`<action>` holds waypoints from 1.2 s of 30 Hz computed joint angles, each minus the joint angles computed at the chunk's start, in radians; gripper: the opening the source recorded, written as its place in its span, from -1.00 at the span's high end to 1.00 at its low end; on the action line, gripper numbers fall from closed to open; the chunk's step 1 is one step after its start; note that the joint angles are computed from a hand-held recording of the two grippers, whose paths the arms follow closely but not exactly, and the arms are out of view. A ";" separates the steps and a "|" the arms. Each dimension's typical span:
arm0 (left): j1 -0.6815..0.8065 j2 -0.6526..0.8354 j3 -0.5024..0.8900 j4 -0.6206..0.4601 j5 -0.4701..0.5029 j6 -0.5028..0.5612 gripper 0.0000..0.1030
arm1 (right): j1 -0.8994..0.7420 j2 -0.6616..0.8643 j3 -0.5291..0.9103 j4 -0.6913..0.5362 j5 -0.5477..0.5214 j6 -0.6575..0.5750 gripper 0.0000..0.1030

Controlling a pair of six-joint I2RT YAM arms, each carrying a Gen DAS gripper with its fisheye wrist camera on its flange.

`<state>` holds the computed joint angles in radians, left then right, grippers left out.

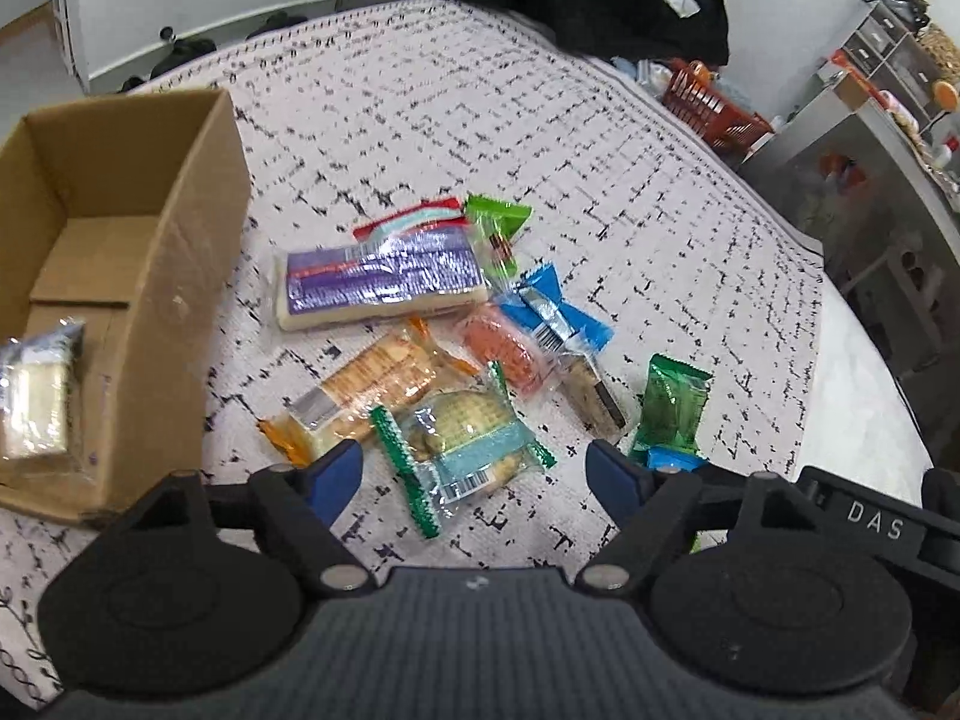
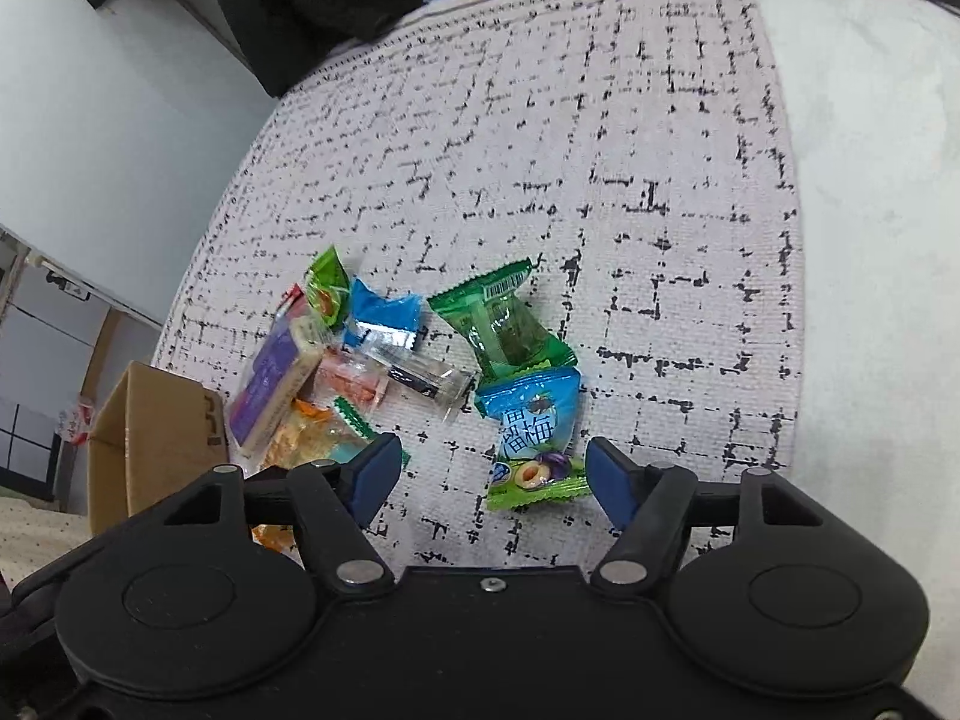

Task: Organize snacks
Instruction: 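Grasp the round cracker packet with the left tool while the right tool grasps the blue plum candy, then carry both snacks over the cardboard box and open both tools to release them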

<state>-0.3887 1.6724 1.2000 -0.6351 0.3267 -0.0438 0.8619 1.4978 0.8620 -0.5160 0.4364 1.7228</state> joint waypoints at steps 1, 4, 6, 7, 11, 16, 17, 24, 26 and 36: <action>-0.007 0.012 0.003 0.003 -0.005 -0.011 -0.50 | -0.007 0.004 -0.004 0.010 -0.007 -0.007 -0.30; -0.020 0.054 0.010 0.011 0.001 -0.049 -0.45 | -0.025 0.018 -0.017 0.044 -0.028 -0.028 -0.28; -0.032 0.076 0.014 0.017 -0.020 -0.064 -0.45 | -0.039 0.028 -0.029 0.071 -0.049 -0.040 -0.27; -0.036 0.087 0.017 0.019 -0.026 -0.073 -0.45 | -0.044 0.032 -0.035 0.084 -0.058 -0.044 -0.27; -0.049 0.129 0.027 0.031 -0.047 -0.100 -0.45 | -0.060 0.053 -0.043 0.109 -0.082 -0.055 -0.27; -0.067 0.167 0.041 0.049 -0.074 -0.134 -0.46 | -0.069 0.084 -0.025 0.098 -0.092 -0.080 -0.27; -0.073 0.168 0.041 0.057 -0.082 -0.139 -0.46 | -0.070 0.090 -0.017 0.089 -0.091 -0.085 -0.24; -0.095 0.158 0.029 0.088 -0.120 -0.173 -0.13 | -0.084 0.124 0.016 0.041 -0.092 -0.082 0.43; -0.094 0.148 0.021 0.089 -0.114 -0.169 -0.10 | -0.074 0.105 0.000 0.055 -0.080 -0.074 0.46; -0.060 0.043 -0.003 0.043 -0.064 -0.130 -0.07 | 0.004 0.029 0.049 -0.045 0.032 -0.036 0.48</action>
